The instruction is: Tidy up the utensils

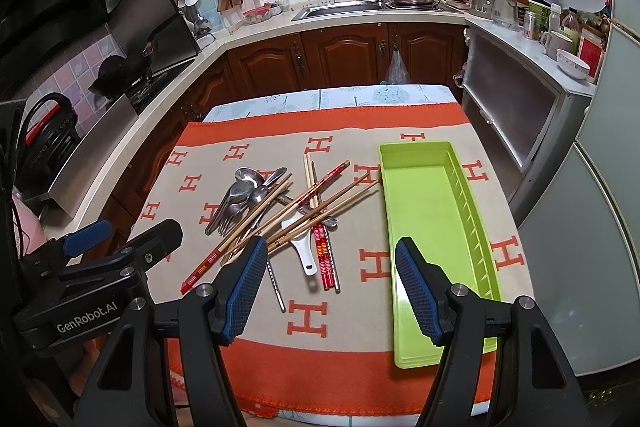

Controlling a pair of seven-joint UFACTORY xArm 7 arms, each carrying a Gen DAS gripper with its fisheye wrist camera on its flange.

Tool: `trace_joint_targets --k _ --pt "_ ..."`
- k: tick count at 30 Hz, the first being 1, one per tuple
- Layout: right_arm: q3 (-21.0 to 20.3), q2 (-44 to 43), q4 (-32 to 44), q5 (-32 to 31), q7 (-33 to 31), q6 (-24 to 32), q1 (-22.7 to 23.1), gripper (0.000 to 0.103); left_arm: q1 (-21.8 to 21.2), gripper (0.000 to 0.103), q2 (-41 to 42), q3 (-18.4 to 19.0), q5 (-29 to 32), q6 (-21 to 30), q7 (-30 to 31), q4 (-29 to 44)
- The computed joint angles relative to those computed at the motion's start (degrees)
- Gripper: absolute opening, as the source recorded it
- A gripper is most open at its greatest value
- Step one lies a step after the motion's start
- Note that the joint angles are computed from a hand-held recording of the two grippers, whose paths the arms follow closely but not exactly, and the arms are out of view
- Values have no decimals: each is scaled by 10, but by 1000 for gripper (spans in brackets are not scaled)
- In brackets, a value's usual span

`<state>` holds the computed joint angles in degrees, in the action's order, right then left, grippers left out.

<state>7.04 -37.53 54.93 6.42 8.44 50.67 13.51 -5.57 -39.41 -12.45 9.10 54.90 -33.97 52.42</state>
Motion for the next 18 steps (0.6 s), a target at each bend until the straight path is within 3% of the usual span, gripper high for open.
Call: trace_joint_targets --k 18 --pt "4 1 1 -4 6 0 1 68 1 102 -1 4 -2 3 6 0"
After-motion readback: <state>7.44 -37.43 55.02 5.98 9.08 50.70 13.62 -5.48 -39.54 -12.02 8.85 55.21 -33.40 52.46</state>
